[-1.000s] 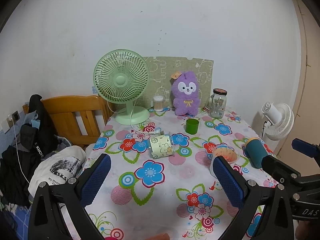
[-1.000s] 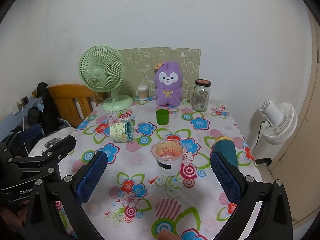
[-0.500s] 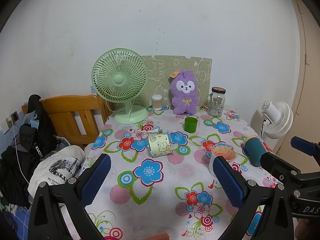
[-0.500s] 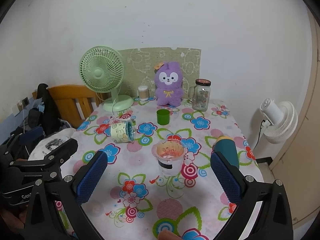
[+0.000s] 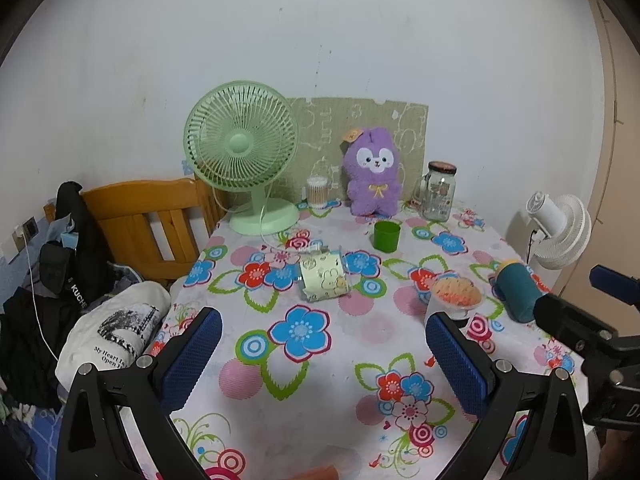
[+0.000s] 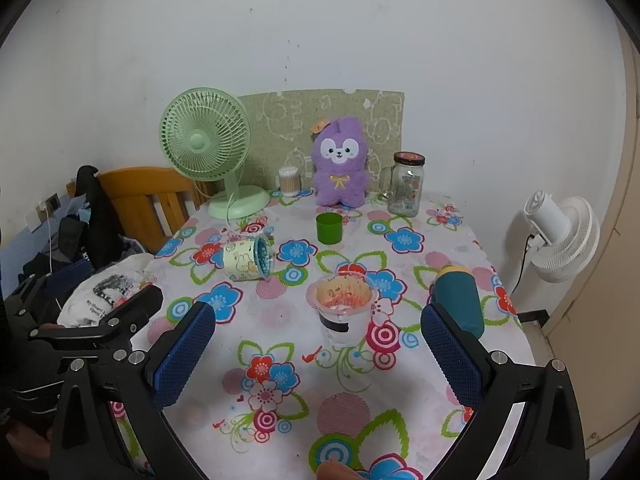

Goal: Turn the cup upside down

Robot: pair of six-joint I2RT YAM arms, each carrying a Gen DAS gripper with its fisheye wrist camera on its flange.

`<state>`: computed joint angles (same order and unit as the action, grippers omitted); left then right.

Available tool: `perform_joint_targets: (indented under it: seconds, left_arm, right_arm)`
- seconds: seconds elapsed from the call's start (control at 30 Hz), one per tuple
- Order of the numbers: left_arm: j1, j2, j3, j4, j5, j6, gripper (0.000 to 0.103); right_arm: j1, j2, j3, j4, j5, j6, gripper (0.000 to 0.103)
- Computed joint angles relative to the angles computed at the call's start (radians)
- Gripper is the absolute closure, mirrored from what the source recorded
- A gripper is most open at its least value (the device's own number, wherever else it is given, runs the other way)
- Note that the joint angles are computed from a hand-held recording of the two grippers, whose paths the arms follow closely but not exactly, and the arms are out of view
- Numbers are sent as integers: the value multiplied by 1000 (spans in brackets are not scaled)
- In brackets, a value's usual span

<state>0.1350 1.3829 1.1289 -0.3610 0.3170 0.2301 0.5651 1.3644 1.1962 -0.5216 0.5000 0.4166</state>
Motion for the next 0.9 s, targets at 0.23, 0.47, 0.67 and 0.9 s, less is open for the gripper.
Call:
perform_joint_targets:
  seconds: [0.23, 0.47, 0.67, 0.9]
  left_arm:
    - [-5, 26, -17, 18, -2, 1, 0]
    - [-15, 79, -29, 47, -18, 7, 0]
    - [-40, 145, -21, 77, -49, 18, 0]
    - [-65, 219, -17, 127, -74, 34, 0]
  right_arm:
    - [-18, 19, -17, 18, -26, 0, 0]
    - [-52, 49, -53, 60, -61, 1, 0]
    - [-126, 105, -81, 112, -137, -3, 0]
    - [-201, 178, -97, 163, -206, -12, 0]
